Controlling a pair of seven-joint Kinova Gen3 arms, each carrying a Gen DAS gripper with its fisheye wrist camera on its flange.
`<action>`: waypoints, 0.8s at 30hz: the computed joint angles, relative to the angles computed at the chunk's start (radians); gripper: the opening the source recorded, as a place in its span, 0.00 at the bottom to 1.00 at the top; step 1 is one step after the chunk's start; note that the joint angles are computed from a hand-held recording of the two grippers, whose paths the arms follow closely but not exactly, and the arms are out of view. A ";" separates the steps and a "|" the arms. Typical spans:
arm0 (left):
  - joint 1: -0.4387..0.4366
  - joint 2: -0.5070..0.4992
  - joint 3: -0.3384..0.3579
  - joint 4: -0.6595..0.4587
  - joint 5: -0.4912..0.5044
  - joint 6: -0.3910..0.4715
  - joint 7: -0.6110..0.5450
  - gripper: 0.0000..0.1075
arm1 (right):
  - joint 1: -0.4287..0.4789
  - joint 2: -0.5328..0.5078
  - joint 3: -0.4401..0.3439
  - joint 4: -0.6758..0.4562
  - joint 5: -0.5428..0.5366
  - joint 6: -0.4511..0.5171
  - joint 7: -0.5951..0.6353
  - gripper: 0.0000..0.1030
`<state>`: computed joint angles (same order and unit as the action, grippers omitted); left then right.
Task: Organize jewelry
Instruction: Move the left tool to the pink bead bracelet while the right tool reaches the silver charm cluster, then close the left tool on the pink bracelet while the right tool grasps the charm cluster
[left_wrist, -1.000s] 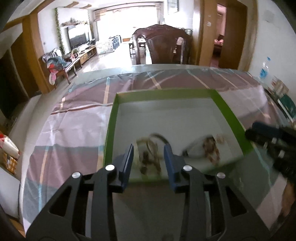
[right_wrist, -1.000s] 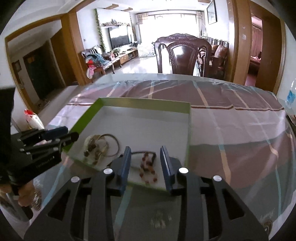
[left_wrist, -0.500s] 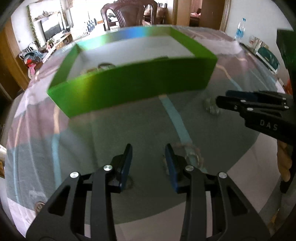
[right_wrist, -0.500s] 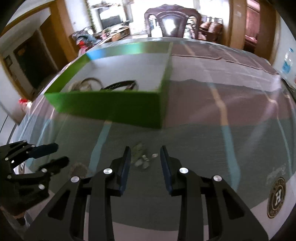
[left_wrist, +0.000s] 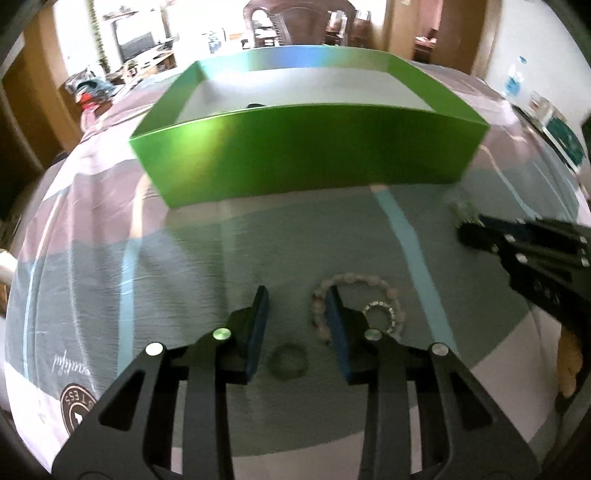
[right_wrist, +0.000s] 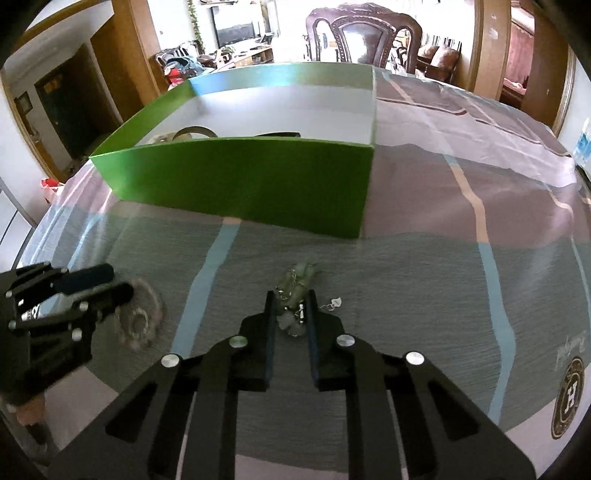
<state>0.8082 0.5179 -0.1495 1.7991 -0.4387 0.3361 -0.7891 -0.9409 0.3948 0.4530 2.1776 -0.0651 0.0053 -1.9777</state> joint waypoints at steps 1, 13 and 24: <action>-0.003 -0.002 0.001 0.005 0.000 -0.009 0.000 0.30 | 0.012 0.001 -0.011 -0.003 0.003 -0.001 0.005 0.15; 0.152 0.035 -0.159 0.001 -0.098 -0.042 0.158 0.32 | -0.154 0.046 0.145 0.009 -0.051 -0.032 0.003 0.16; 0.260 0.059 -0.281 0.031 -0.133 -0.127 0.207 0.10 | -0.184 0.054 0.161 0.027 -0.141 -0.073 0.089 0.15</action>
